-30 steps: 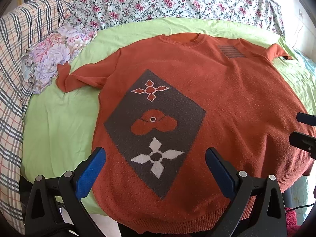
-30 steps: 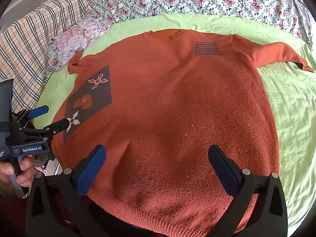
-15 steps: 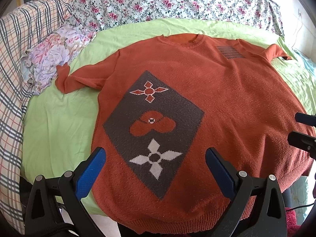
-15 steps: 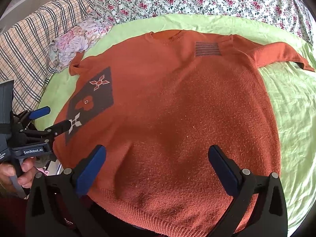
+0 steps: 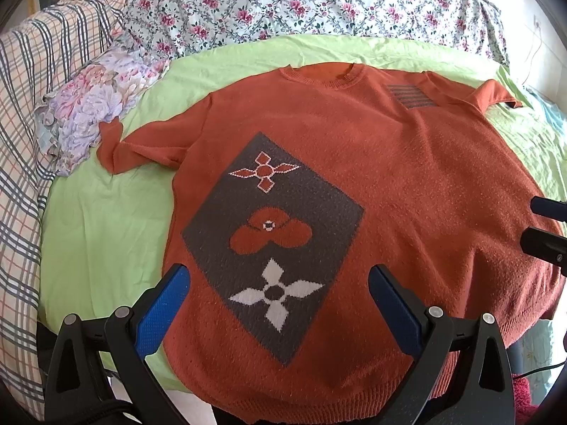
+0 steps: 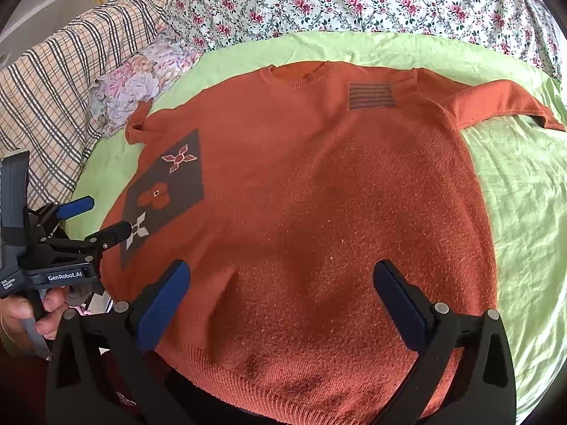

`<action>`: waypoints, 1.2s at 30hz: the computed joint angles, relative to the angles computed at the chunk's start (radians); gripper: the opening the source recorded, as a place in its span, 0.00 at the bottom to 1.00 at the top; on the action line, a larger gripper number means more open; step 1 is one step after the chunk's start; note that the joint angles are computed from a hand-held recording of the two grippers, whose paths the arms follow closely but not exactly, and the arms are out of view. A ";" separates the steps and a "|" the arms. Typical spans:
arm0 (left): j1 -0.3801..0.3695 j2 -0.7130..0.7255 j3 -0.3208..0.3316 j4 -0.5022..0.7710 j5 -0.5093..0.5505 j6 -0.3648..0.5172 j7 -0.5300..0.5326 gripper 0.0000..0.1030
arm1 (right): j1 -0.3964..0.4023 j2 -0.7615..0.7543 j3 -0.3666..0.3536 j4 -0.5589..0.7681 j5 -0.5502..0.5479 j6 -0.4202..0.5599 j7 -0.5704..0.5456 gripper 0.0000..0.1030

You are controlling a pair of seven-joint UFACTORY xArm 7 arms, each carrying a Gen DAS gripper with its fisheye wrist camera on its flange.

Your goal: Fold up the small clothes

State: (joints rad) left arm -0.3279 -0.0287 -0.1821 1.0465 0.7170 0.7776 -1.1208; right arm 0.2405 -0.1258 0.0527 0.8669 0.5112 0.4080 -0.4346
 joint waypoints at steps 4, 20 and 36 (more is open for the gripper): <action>-0.001 0.015 0.001 0.015 0.037 0.023 -0.002 0.98 | -0.001 0.003 0.000 0.006 0.002 0.007 0.002 1.00; 0.000 0.071 0.036 0.060 0.038 -0.037 0.022 0.98 | -0.046 0.053 -0.017 0.069 0.088 0.061 -0.050 1.00; -0.020 0.220 0.101 0.232 0.004 -0.058 0.083 0.98 | -0.289 0.269 -0.053 0.345 0.237 0.072 -0.097 1.00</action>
State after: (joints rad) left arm -0.3475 0.1913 -0.0815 1.2789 0.7209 0.7196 -1.0375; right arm -0.0482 0.1436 -0.0005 1.2115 0.7478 0.4801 -0.5319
